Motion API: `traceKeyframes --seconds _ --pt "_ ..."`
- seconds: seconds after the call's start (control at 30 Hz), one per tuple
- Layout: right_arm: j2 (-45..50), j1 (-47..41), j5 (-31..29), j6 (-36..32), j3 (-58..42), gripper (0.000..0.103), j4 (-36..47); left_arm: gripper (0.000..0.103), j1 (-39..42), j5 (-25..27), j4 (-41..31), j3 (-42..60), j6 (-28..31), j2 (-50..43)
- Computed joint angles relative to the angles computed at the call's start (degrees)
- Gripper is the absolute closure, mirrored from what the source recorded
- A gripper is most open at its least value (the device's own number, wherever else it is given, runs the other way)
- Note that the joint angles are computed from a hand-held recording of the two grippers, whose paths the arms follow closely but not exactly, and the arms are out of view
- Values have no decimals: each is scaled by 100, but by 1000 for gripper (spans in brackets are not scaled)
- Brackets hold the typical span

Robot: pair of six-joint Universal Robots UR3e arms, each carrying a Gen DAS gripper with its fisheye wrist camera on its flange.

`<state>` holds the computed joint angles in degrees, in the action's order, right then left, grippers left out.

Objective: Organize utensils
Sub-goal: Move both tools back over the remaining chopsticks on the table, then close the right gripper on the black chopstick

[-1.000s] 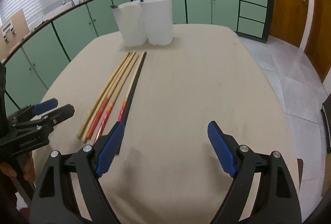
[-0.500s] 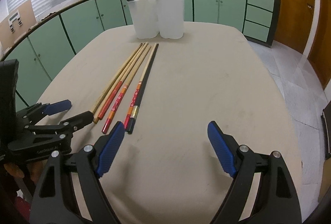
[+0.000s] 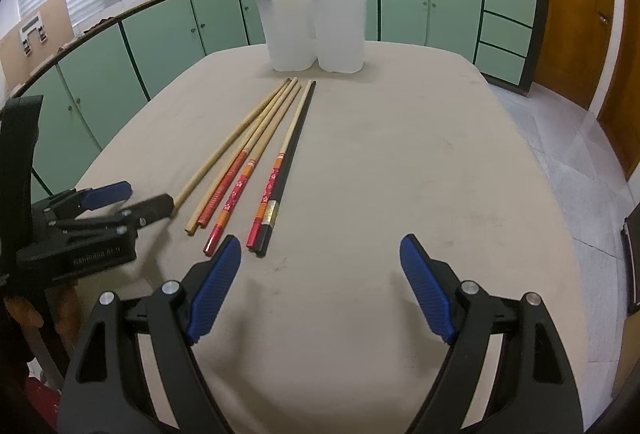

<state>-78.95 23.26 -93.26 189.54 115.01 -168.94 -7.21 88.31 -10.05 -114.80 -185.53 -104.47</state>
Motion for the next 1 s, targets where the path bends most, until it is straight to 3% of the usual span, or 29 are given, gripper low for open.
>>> traceKeyframes --seconds 0.1,0.27,0.83,1.0 --pt "70 25 18 -10 -54 29 31 27 21 -27 14 -40 3 48" --pt "239 130 8 -31 -214 48 141 28 -13 -57 15 -48 21 43" --pt "544 173 -564 -24 -428 56 160 28 27 -122 40 -63 9 91" --pt "409 6 -123 0 -189 58 -78 28 6 -119 74 -90 11 115"
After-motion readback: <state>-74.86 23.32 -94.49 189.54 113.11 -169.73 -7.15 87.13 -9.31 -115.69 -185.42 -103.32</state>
